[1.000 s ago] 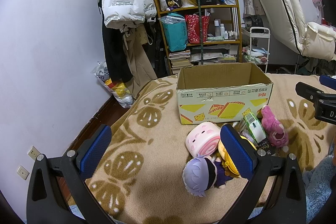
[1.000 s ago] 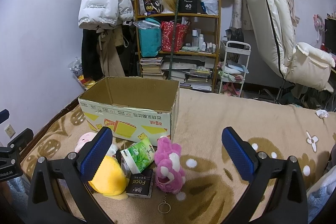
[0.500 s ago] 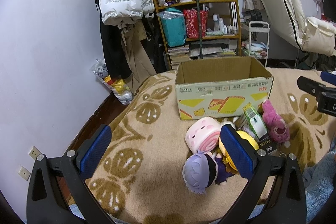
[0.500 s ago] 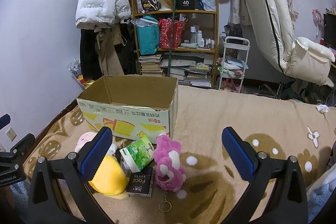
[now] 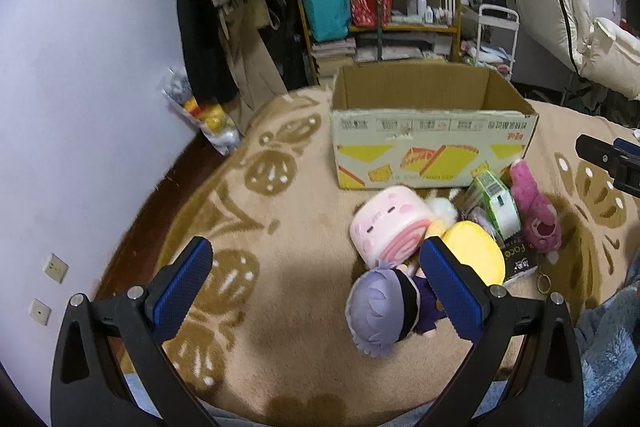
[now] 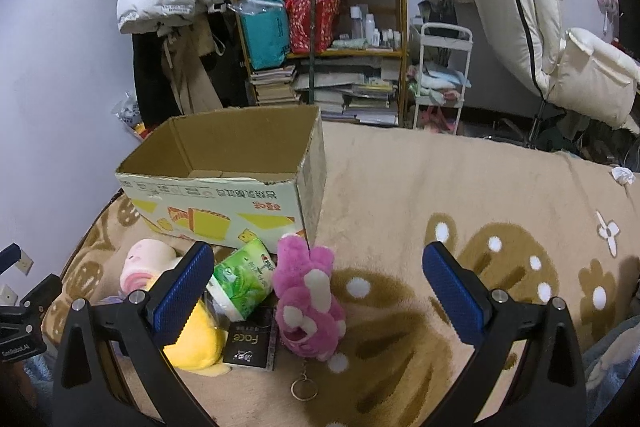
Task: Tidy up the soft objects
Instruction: 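Lower the right tool onto the pink plush bear while the left tool lowers onto the white-haired doll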
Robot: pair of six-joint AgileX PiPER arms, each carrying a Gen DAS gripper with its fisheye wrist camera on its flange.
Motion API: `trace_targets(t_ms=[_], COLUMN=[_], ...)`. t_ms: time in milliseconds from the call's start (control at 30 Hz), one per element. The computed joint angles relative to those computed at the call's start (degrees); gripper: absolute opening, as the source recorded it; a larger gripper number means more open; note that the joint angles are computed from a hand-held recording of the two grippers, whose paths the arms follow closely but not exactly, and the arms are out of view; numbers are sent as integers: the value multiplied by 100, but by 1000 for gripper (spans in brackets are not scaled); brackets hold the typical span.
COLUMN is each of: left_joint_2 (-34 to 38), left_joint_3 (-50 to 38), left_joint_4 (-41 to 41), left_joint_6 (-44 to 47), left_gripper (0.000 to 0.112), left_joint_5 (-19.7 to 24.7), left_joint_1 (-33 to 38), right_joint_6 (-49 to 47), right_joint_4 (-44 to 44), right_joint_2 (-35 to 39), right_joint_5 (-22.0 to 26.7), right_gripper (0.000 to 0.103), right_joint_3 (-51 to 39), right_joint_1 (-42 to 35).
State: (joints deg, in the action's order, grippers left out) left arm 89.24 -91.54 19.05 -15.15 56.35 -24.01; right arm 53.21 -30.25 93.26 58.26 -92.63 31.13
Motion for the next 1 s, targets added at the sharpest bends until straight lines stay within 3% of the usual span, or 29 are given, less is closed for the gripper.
trace_targets(t_ms=[300,1000], left_joint_2=[533,1259], left_joint_3=[-459,-980], left_joint_4=[-765,-1319], left_joint_6=[510,948], left_gripper=[102,102], left_joint_5=[404,1104], left_joint_1=[318,542], right_joint_6=[-849,-2120], right_joint_4=[891,2694], right_joint_2=[234,823], right_joint_5=[-102,-22], right_gripper=[103,103], right_joint_3=[-246,-614], right_joint_1=[-650,-1458])
